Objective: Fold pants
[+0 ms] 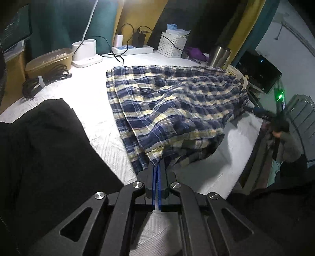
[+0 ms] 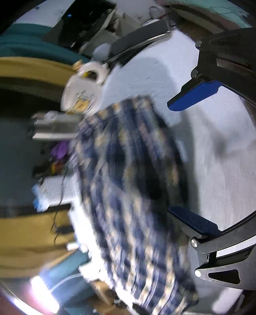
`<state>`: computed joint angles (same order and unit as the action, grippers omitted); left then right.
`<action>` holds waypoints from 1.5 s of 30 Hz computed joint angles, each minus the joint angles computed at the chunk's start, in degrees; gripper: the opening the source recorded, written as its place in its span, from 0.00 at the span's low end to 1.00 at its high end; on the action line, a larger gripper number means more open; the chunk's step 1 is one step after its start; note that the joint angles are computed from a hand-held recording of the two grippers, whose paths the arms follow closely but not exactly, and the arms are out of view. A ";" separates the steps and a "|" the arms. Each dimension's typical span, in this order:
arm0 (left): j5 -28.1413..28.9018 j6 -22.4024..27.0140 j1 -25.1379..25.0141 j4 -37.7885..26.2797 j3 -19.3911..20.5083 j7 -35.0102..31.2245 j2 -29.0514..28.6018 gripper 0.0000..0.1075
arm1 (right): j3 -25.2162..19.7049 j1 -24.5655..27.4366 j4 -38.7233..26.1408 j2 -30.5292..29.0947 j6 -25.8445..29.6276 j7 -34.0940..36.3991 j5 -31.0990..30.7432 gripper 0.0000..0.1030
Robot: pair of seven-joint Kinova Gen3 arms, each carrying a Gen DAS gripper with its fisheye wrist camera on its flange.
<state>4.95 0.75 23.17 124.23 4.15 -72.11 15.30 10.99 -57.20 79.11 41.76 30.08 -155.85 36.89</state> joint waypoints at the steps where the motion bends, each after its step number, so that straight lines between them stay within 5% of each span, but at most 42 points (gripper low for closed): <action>1: -0.09 -0.50 -1.51 0.23 1.55 -0.15 0.27 0.00 | -1.61 0.55 -0.69 -0.17 -1.02 1.35 -0.19 0.95; 5: -0.87 -0.71 -2.37 -0.06 2.45 -1.26 1.56 0.00 | -12.23 4.10 -10.28 4.09 -1.26 10.62 -1.88 0.95; 8: -1.40 -0.37 0.70 -0.21 -0.65 -2.07 1.78 0.00 | -19.75 6.13 -18.24 9.23 1.77 17.61 0.44 0.95; 11: -1.65 -0.77 1.95 0.35 -2.07 -2.73 1.65 0.00 | -21.81 5.21 -26.21 13.87 8.55 24.60 -1.82 0.95; 15: -1.05 -1.38 -0.59 1.66 -0.01 -2.80 2.19 0.00 | -16.92 1.83 -28.09 15.16 13.30 32.38 -10.94 0.95; 19: -0.12 -0.83 -0.37 2.27 -0.20 -2.22 2.36 0.00 | -11.71 -1.08 -21.75 12.29 10.07 32.30 -15.38 0.95; 24: 1.60 3.06 -5.40 1.45 3.25 -2.90 1.51 0.00 | -11.50 -0.40 -18.05 10.05 8.27 33.42 -18.21 0.95; 30: -5.08 6.90 4.03 -1.43 -8.11 3.39 -0.18 0.01 | -9.85 -0.38 -14.95 8.40 5.05 31.40 -19.04 0.95; 34: -5.98 5.88 -0.11 -3.40 -3.29 3.14 0.78 0.37 | -9.09 -0.53 -14.90 8.01 4.14 30.55 -18.80 0.95; 38: -4.10 4.45 -6.02 -5.40 3.79 0.13 3.15 0.39 | -8.74 -0.34 -15.33 7.72 3.38 29.89 -18.61 0.95; 45: -2.70 7.10 -1.69 -9.22 -0.88 1.08 7.89 0.39 | -9.36 0.23 -18.51 9.24 5.04 31.08 -18.88 0.95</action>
<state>2.25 7.84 21.48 115.01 3.26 -71.03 23.18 1.63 -56.97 60.60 51.00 35.12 -124.77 18.01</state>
